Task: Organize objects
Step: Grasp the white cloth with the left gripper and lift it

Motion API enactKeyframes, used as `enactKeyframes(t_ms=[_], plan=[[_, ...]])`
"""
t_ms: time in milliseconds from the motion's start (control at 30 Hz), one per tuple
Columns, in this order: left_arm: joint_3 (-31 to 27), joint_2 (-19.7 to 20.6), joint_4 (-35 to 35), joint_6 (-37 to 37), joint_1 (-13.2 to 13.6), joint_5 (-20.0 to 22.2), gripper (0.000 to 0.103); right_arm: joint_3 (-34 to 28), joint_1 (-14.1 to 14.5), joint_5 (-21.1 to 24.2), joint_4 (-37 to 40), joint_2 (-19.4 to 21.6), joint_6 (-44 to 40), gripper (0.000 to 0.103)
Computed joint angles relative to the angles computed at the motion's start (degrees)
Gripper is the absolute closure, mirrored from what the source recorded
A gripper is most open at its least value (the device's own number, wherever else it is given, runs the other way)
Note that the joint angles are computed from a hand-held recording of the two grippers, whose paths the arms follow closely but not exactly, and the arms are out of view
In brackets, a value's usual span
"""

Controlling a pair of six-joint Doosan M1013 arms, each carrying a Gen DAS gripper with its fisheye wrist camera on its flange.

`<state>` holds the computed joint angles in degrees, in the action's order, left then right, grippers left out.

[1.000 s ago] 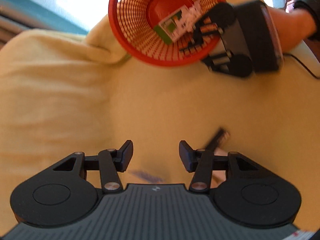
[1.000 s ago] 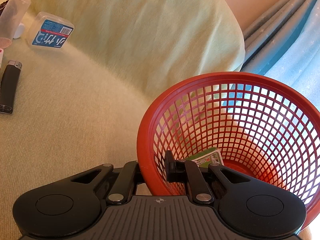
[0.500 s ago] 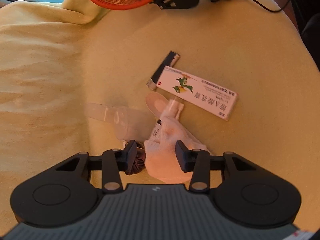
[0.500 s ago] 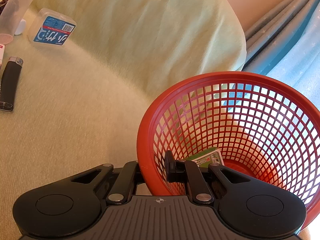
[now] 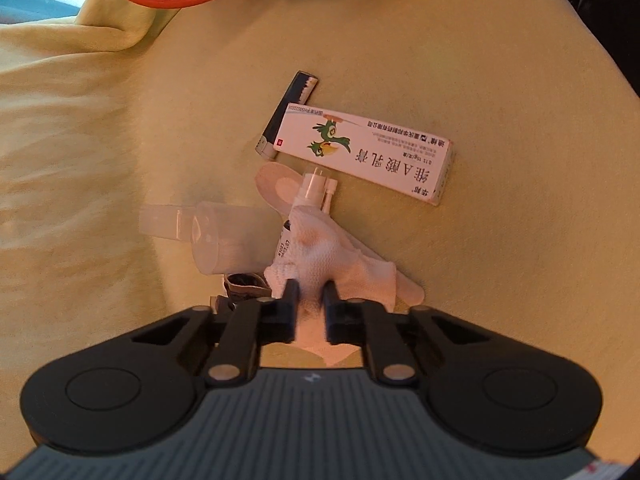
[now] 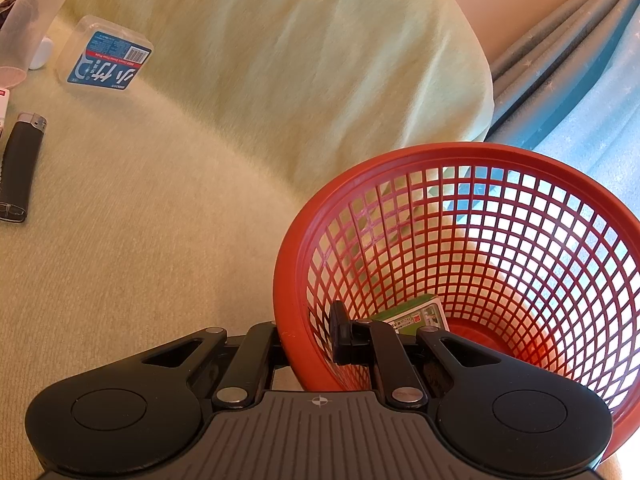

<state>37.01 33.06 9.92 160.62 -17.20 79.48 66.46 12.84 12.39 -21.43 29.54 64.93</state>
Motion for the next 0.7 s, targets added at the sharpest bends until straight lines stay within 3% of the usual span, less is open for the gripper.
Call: enactKeyframes(t_ms=[300, 700], plan=[[-1.7, -0.2, -0.7, 0.5, 0.1, -0.5, 0.100, 0.1, 0.0, -0.1, 0.2, 0.0, -0.1, 0.097], [-13.3, 4.8, -3.7, 2.5, -1.6, -2.1, 0.100, 0.1, 0.0, -0.1, 0.0, 0.0, 0.1, 0.097]])
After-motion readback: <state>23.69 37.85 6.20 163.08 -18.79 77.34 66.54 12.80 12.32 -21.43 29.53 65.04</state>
